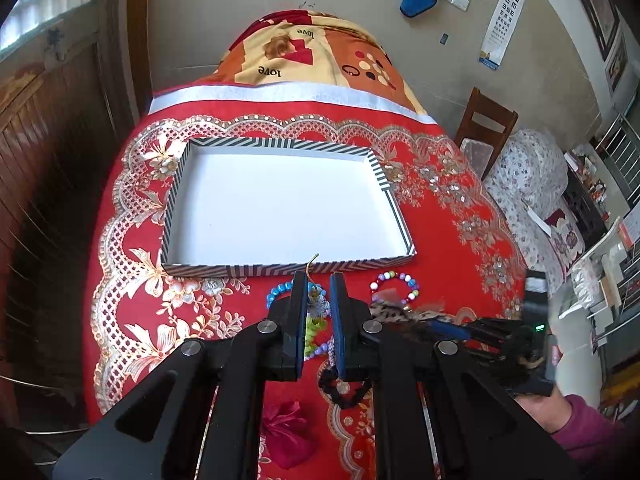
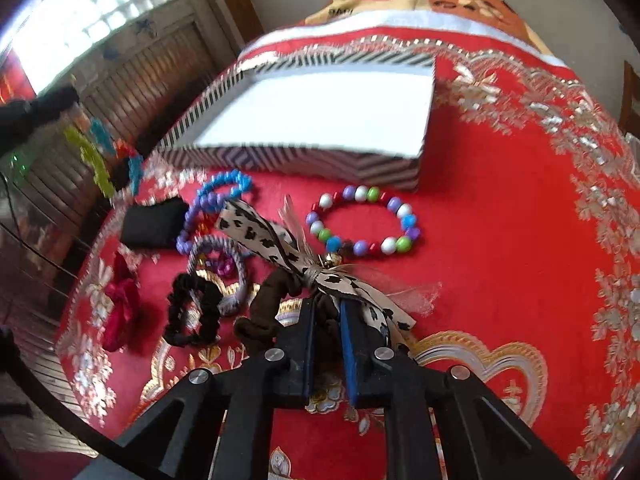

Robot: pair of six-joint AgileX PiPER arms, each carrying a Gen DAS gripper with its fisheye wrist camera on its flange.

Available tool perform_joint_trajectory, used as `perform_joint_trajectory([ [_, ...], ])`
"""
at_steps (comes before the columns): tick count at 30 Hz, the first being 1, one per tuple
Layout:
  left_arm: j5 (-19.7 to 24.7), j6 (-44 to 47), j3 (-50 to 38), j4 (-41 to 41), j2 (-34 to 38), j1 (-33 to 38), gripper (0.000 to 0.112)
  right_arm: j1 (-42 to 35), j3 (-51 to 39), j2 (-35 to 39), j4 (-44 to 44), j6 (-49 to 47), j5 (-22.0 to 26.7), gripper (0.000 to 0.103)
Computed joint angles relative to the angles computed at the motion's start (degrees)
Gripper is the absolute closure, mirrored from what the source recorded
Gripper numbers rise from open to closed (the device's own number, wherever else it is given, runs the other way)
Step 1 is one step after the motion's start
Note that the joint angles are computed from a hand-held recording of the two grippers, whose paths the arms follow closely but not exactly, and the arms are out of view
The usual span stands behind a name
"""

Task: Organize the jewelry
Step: 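Carry both items into the white tray and open both tools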

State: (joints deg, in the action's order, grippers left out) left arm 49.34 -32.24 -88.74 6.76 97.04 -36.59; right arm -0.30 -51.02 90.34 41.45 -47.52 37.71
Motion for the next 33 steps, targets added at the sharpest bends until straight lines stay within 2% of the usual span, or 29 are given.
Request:
perform_joint_trajectory([
  [5, 0.86, 0.78, -2.57, -0.07, 1.22, 0.73, 0.102, -2.14, -3.92, -2.29, 1.96, -0.07, 3.84, 0.092],
  [10, 2.45, 2.07, -8.49, -0.07, 4.39, 1.95, 0.102, -1.36, -10.35, -0.79, 1.21, 3.81, 4.27, 0.092],
  [19, 8.58, 4.82, -27.56, 0.21, 18.50, 6.06, 0.102, 1.90, -28.04, 11.84, -3.78, 13.50, 4.64, 0.092],
  [24, 11.63, 5.24, -34.53, -1.38, 26.14, 8.81, 0.102, 3.95, -37.27, 20.50, -8.57, 19.46, 5.57, 0.092],
  [33, 11.56, 4.46, -33.87, -4.72, 32.51, 13.23, 0.102, 5.32, -47.95, 32.59, -12.87, 24.49, 9.29, 0.092],
])
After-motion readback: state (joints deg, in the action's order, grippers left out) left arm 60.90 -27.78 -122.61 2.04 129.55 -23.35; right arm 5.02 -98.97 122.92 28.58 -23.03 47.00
